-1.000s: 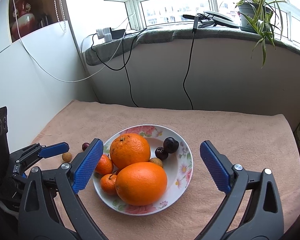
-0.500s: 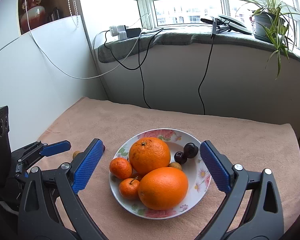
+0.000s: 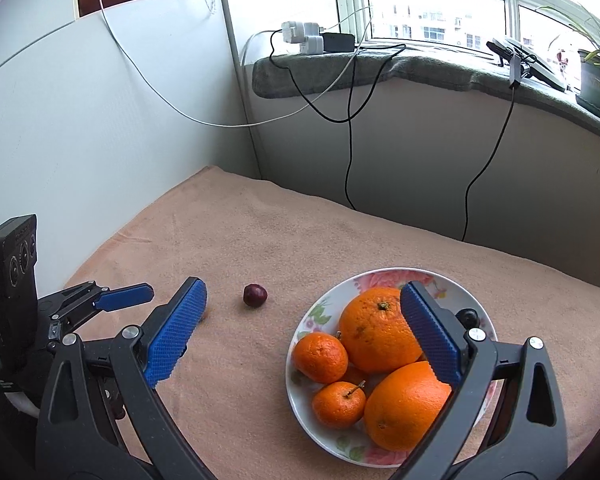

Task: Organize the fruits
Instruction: 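Move the left tool toward the brown fruit while the right tool approaches a red plum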

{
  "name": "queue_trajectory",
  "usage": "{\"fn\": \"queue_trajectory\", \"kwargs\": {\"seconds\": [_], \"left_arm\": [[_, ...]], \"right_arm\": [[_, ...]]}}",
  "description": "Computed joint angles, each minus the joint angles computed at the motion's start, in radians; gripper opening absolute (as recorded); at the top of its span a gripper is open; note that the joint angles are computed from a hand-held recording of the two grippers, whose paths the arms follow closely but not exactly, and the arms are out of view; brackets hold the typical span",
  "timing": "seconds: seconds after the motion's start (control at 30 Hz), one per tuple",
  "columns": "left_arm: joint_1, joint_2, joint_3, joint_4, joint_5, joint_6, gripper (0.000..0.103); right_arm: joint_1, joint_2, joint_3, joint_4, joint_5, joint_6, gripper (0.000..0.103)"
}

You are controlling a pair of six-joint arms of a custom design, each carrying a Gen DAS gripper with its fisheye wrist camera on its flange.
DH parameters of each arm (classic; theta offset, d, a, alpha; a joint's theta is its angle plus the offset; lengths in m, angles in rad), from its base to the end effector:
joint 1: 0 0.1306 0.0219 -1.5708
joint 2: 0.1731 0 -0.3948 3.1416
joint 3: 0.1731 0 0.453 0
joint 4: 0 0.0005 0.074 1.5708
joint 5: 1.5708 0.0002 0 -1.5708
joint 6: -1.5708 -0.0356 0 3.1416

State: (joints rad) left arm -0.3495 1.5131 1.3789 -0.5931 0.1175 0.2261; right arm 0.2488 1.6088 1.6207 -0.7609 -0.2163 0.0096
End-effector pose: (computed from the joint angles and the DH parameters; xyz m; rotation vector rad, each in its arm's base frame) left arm 0.5601 -0.2091 0.3893 0.2050 2.3212 -0.4281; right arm 0.6157 0.1638 0.4478 -0.4085 2.2911 0.3714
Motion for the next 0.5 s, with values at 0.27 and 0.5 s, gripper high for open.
{"fn": "queue_trajectory", "kwargs": {"seconds": [0.27,0.5], "left_arm": [[0.035,-0.005,-0.035,-0.002,0.02,0.026,0.066],[0.051,0.01,-0.035,-0.002,0.048,0.033,0.053]], "right_arm": [[0.038,0.073,0.069,-0.054,-0.032,0.024,0.099],[0.071,0.152,0.151,-0.148,-0.024,0.096,0.079]]}}
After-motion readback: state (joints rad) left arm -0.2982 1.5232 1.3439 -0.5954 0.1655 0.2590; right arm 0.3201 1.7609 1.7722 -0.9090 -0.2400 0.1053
